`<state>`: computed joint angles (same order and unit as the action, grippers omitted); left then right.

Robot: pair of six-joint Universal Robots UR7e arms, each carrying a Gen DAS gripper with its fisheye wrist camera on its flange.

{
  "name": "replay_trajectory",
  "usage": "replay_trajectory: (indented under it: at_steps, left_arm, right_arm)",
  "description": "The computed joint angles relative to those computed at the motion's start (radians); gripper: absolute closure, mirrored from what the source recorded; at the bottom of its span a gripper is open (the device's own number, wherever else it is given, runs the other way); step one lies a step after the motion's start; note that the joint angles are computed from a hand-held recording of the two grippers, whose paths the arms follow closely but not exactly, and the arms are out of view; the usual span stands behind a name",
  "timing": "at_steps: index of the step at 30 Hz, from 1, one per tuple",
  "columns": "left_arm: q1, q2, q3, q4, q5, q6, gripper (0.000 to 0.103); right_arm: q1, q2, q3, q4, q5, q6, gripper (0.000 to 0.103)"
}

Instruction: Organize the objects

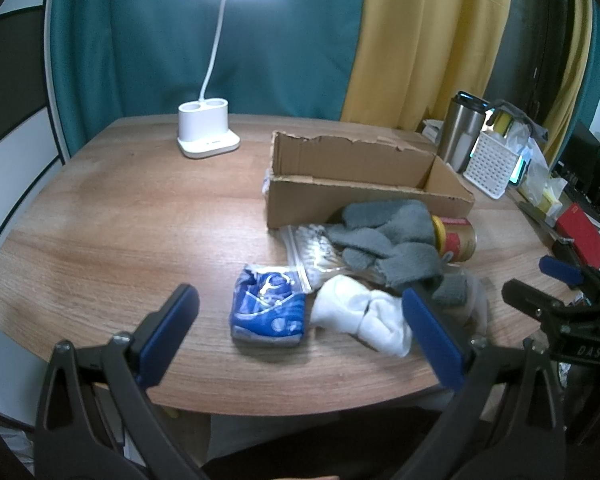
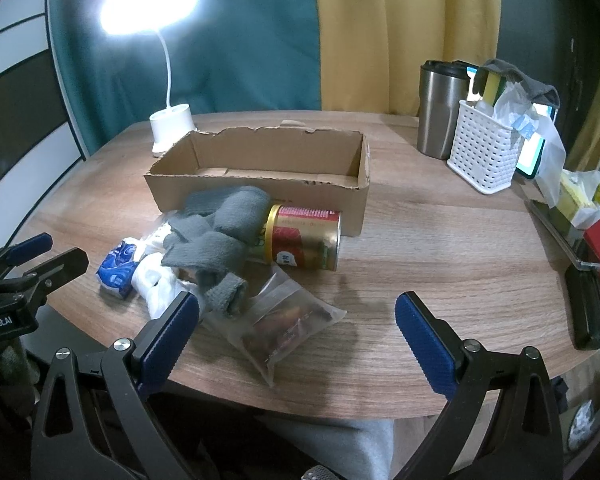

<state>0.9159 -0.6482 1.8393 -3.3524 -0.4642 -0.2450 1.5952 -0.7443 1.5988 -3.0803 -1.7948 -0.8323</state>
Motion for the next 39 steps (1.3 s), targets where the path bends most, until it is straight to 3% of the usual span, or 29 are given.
replay_trajectory:
  at_steps: [39]
  left_arm:
    - [0.006,-0.008,0.0,0.022,-0.002,-0.018,0.001]
  right_arm:
    - [0.004,0.0,-0.004,0.016,-0.01,0.001,0.003]
